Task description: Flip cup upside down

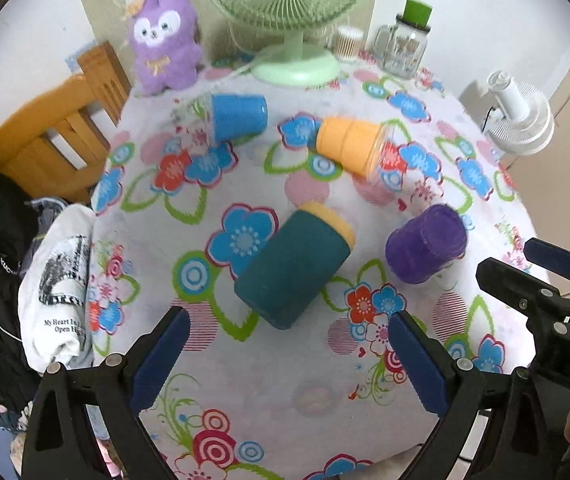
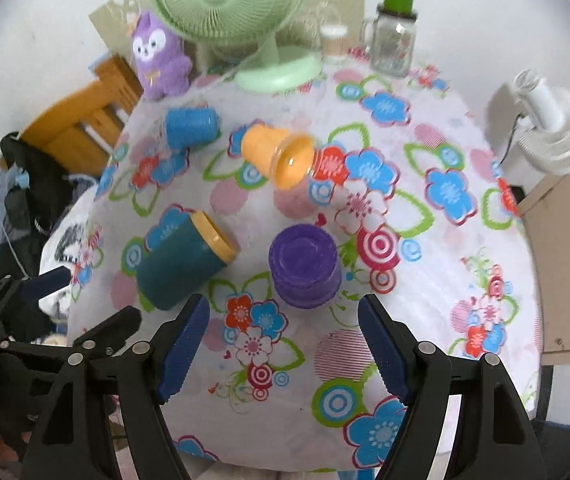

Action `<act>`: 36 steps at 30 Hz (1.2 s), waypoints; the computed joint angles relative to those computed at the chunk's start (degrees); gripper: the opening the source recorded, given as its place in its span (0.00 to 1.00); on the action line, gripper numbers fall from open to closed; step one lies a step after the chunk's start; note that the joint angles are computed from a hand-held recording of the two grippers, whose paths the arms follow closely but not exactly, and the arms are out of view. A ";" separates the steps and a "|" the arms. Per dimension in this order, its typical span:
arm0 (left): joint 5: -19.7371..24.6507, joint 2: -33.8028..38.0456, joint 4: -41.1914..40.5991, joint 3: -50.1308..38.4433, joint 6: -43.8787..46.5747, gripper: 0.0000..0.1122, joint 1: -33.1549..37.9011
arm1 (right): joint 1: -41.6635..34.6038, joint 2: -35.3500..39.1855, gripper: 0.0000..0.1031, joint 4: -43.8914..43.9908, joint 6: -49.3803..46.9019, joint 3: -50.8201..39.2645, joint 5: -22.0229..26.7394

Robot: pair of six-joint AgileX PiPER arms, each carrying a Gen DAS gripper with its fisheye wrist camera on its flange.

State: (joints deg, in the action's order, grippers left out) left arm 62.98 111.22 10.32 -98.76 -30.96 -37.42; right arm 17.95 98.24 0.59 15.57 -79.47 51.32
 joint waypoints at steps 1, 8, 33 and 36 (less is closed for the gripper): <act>0.05 -0.92 0.88 0.40 -0.69 0.90 -0.25 | 0.65 -1.31 0.77 -1.37 1.46 0.71 -0.43; -0.45 -6.38 5.21 2.38 -5.85 0.92 -3.08 | 4.40 -9.49 0.88 -10.58 11.72 4.01 -1.33; 4.40 -13.04 16.32 3.77 -24.57 0.92 -14.78 | 6.95 -26.41 0.92 -19.91 16.92 12.54 -1.45; 4.35 -12.94 17.09 3.58 -25.17 0.92 -15.48 | 7.17 -26.86 0.92 -20.99 17.93 12.98 -1.21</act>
